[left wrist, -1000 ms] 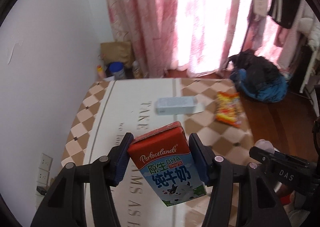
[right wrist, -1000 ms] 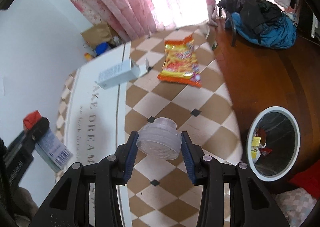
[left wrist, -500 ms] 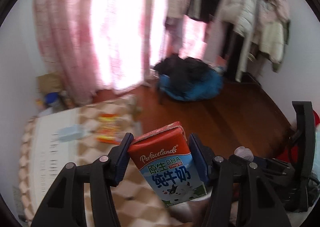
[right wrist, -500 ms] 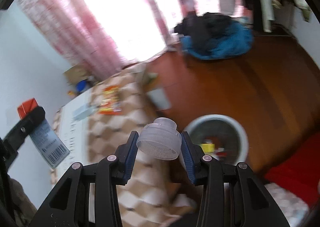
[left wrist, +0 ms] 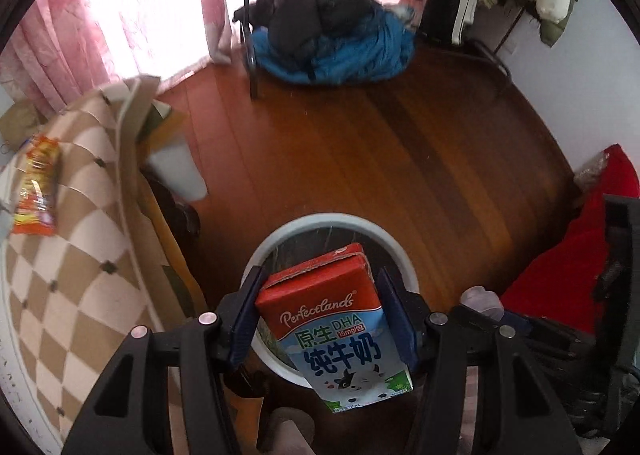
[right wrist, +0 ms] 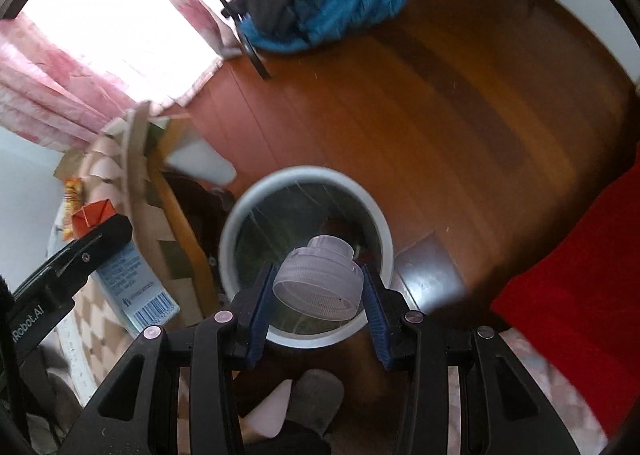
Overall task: Collect trash
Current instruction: 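Carry the milk carton and clear cup to the bin and release them inside, then move both open tools back over the table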
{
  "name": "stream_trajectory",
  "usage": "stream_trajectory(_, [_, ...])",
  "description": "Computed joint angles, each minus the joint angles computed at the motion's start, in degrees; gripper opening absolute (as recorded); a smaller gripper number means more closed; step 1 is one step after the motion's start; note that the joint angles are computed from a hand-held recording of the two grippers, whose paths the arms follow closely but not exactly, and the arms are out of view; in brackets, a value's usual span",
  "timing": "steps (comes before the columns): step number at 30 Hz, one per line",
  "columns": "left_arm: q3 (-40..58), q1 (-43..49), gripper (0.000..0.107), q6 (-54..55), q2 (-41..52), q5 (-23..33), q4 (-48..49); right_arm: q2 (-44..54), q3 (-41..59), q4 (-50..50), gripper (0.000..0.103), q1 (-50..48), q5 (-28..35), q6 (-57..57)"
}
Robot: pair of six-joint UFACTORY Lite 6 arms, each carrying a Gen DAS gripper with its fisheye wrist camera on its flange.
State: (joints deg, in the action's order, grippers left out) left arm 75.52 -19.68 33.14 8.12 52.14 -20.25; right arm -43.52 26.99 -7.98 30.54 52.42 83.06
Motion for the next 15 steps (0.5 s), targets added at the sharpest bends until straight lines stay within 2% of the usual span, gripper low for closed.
stream_trajectory(3, [0.07,-0.61,0.056,-0.58,1.42,-0.92,1.02,0.13,-5.69,3.46,0.045,-4.25,-6.07,-5.07])
stream_trajectory(5, [-0.13,-1.01,0.062,-1.69,1.84,-1.57,1.96,0.37,-8.32,5.94,0.045,-7.89,-8.94,-10.09])
stream_trajectory(7, [-1.12,-0.49,0.092,-1.67,1.47,-2.0,2.21,1.64,-10.42,8.17,0.045,-10.6,-12.49,-14.06])
stream_trajectory(9, [-1.17,-0.77,0.097,-2.75,2.15,-2.95,3.51,2.33,-11.45,9.71,0.048,-12.34,-14.26,-17.17])
stream_trajectory(10, [-1.06,-0.56,0.097,-2.88,2.55,-3.13,4.04,3.32,-11.34,9.86,0.053,-12.45,-14.9,-17.42])
stream_trajectory(11, [-1.34,-0.4,0.097,-3.19,2.29,-3.13,4.66,2.89,-11.63,9.71,0.066,-12.42,-14.71,-17.29])
stream_trajectory(12, [-1.79,-0.11,0.097,-3.16,1.91,-3.4,4.96,2.71,-11.59,9.45,0.073,-12.32,-14.53,-17.06])
stream_trajectory(13, [-2.06,0.12,0.097,-3.13,1.72,-3.74,5.37,2.99,-11.07,8.61,0.076,-11.6,-14.26,-15.88])
stream_trajectory(15, [-3.49,0.4,0.097,-3.31,0.54,-4.77,6.58,3.93,-9.77,6.36,0.093,-9.48,-12.47,-12.77])
